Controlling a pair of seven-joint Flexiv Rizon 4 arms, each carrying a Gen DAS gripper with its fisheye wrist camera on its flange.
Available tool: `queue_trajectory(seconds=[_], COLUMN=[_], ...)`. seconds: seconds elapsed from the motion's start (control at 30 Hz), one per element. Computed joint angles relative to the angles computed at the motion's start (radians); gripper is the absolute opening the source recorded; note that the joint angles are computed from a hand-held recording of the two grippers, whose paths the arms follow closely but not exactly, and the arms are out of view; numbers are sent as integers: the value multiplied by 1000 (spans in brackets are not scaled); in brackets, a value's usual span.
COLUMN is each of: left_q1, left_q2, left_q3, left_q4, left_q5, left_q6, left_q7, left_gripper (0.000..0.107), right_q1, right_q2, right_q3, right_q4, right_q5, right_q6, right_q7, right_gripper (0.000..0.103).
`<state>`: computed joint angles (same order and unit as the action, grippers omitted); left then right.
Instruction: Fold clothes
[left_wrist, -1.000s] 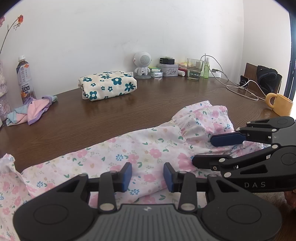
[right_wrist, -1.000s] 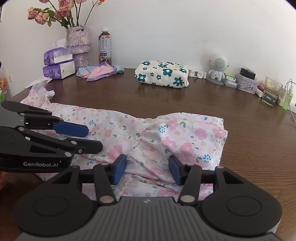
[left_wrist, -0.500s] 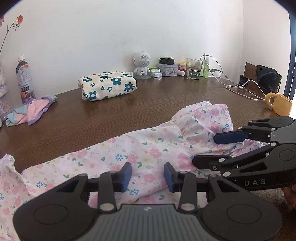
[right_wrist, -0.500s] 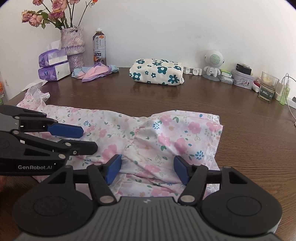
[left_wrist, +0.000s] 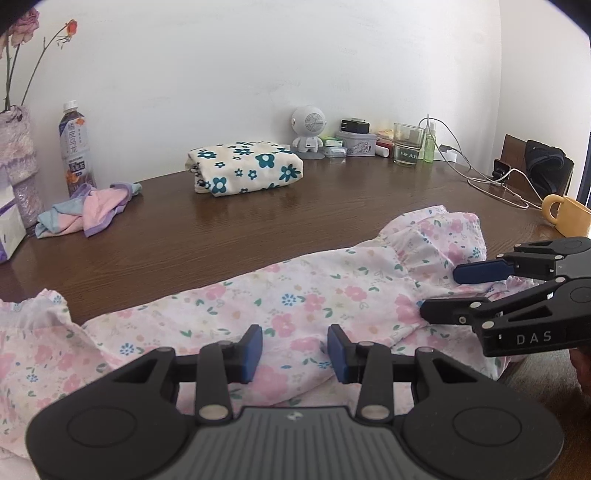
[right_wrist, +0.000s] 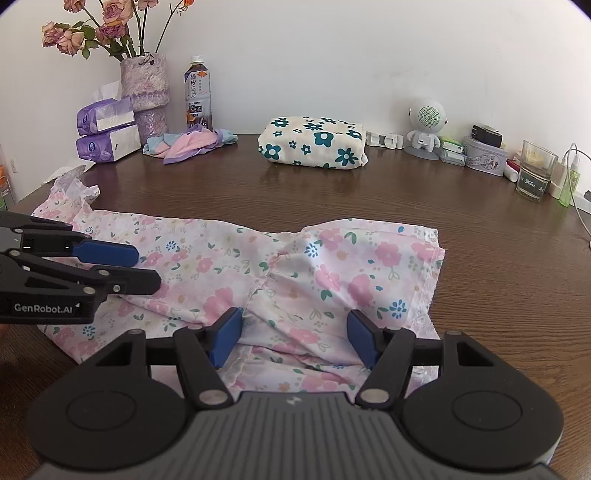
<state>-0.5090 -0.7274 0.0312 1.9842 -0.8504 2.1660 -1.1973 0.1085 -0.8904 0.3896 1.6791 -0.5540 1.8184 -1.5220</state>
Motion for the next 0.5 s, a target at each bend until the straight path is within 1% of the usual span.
queue_trajectory(seconds=[0.1,0.17,0.3,0.5], left_q1=[26,24,9,12], left_q2=[18,22,28,47], left_q3=[-13,-8,3,-5], left_q4=[37,48,67,106], left_q5=[46,56,28,-27], left_q6=[16,26,50,74], left_q7=[-30,-32,-23,-13], left_gripper=[44,44,43,42], right_q1=[-1,-1,-2,-4], right_q2=[0,-1,-1,-2], right_q3=[1,1,3,4], right_q4=[0,-1,-1,-2], right_q5=[1,1,1,2], right_q6=[0,-1,-1,-2], right_q7=[-1,-2,-4,-6], right_gripper=[64,64,64,64])
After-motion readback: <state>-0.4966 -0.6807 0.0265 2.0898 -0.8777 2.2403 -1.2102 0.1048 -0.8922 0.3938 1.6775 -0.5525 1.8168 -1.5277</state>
